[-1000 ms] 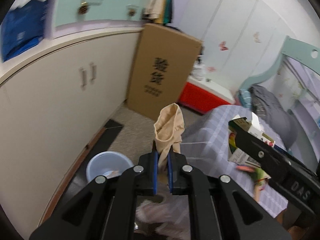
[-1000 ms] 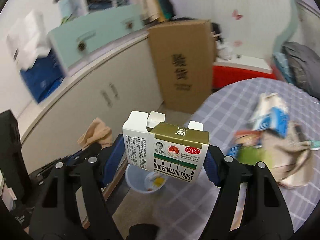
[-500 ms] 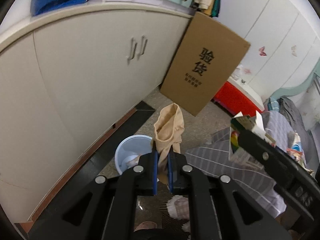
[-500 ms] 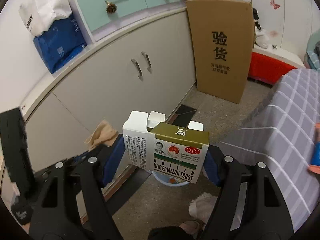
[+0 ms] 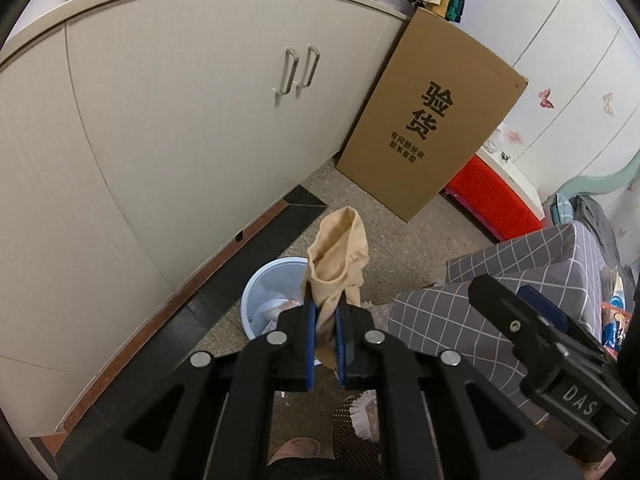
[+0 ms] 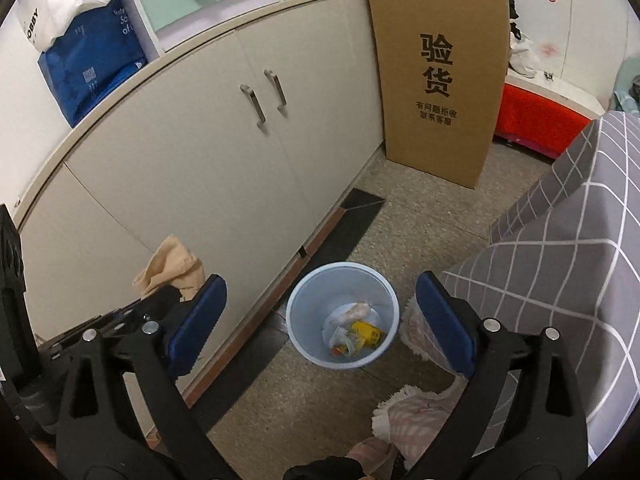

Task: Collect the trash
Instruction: 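Open the right tool over the bin while the left tool releases the stocking into it, then move both tools to the table and grasp the green leaf toy with the left tool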

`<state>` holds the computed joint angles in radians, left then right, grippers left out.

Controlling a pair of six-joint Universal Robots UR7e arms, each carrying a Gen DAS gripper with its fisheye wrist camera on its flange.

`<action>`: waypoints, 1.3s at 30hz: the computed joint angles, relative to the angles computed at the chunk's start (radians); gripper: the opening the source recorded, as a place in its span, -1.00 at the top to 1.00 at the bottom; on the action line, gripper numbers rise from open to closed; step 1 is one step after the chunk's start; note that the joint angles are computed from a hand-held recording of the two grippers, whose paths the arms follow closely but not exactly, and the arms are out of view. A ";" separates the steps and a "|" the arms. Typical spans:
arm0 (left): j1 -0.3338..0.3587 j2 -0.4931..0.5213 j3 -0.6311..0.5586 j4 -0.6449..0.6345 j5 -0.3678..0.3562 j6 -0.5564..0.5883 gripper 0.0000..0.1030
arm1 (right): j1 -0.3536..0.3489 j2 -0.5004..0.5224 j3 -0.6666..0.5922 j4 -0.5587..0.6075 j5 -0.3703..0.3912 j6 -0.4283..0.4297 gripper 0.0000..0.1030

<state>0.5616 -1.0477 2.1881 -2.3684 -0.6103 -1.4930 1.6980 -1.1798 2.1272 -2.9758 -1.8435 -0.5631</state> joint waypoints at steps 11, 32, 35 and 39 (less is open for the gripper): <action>0.007 0.027 -0.024 -0.035 -0.005 0.061 0.85 | -0.002 -0.039 0.028 -0.067 -0.027 -0.041 -0.84; 0.061 0.133 -0.206 0.014 0.061 0.189 -0.53 | -0.039 -0.071 0.055 -0.281 0.019 -0.013 -0.86; 0.042 0.130 -0.196 0.037 0.062 0.159 -0.53 | -0.043 -0.073 0.055 -0.274 0.012 -0.009 -0.87; 0.020 0.119 -0.192 0.078 0.065 0.124 -0.53 | -0.044 -0.090 0.063 -0.261 0.017 0.000 -0.87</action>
